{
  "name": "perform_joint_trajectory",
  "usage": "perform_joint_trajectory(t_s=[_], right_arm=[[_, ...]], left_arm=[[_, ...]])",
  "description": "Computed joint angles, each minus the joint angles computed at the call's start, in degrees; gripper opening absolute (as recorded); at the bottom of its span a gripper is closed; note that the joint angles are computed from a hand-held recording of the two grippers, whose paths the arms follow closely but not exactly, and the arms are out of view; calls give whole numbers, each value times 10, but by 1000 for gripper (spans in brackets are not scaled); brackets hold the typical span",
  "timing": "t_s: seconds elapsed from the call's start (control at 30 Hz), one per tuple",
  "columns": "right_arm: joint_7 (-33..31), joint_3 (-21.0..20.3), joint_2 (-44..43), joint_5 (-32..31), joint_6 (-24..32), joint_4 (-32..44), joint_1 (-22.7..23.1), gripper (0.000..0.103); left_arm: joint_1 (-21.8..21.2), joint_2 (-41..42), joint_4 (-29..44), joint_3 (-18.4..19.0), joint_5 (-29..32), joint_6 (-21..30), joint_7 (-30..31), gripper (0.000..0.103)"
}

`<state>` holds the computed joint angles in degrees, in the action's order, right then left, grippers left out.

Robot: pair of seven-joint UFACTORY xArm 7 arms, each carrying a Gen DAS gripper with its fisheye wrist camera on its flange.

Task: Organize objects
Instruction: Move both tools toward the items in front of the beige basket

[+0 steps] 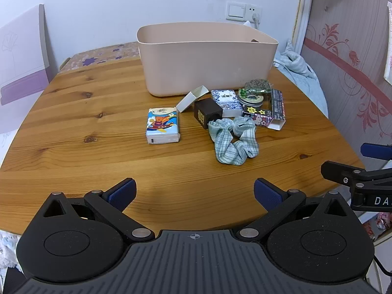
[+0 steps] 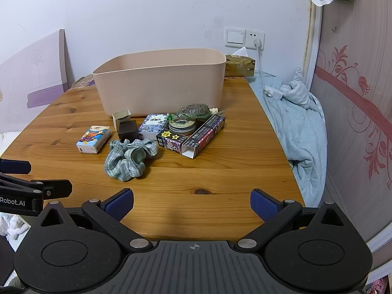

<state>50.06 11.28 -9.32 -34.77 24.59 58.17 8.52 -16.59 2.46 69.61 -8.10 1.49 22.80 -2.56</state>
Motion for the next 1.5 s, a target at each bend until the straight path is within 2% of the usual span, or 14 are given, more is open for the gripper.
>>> perform_joint_trajectory(t_s=[1.5], right_arm=[[2,-10,23,-9,16,30,11,103]], left_arm=[[3,22,23,5,6,6,-4,103]])
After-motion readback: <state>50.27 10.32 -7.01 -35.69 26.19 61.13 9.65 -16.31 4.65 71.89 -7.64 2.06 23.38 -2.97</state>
